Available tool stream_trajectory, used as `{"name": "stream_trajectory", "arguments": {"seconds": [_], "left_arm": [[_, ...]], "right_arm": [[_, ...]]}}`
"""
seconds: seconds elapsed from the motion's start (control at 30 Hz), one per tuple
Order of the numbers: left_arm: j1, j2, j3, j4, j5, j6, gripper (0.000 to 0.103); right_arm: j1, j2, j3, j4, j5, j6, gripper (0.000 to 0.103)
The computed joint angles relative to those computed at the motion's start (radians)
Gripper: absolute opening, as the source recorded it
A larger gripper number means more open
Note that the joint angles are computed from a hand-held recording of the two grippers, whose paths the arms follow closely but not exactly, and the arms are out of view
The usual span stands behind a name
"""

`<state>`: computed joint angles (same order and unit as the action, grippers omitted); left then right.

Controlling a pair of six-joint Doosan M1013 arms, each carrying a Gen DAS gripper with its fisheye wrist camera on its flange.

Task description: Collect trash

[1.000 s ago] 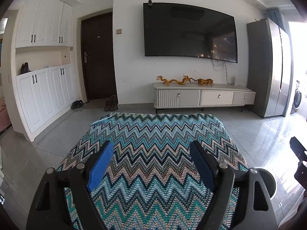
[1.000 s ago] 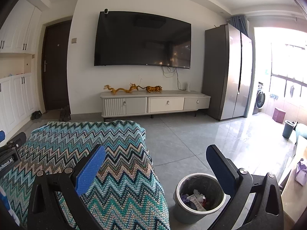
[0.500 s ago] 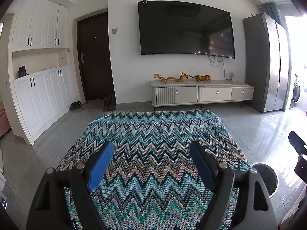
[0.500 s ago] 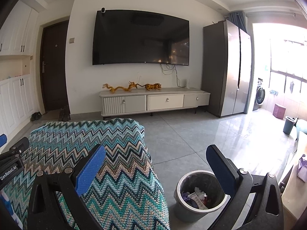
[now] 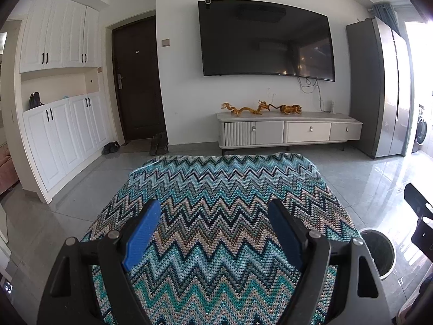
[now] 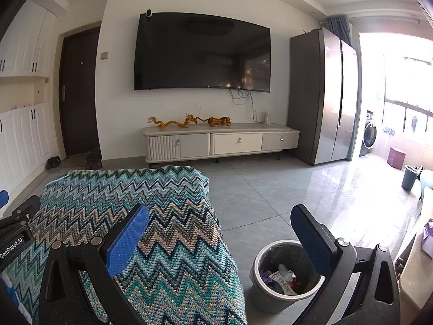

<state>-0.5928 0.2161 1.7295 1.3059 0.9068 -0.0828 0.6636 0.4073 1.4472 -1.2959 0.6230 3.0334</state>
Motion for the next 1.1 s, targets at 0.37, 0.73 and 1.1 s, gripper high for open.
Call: {"name": "stream_trajectory", "arguments": {"seconds": [0.37, 0.73, 1.1], "left_arm": [[-0.012, -0.011, 0.001, 0.011, 0.045, -0.005, 0.081], [-0.023, -0.015, 0.0, 0.008, 0.066, -0.007, 0.081], [-0.03, -0.019, -0.002, -0.004, 0.078, 0.002, 0.081]], "right_arm": [[-0.003, -0.005, 0.005, -0.015, -0.028, 0.021, 0.103], [-0.008, -0.017, 0.02, -0.03, -0.032, 0.045, 0.103], [-0.008, -0.024, 0.031, -0.041, -0.048, 0.065, 0.103]]}}
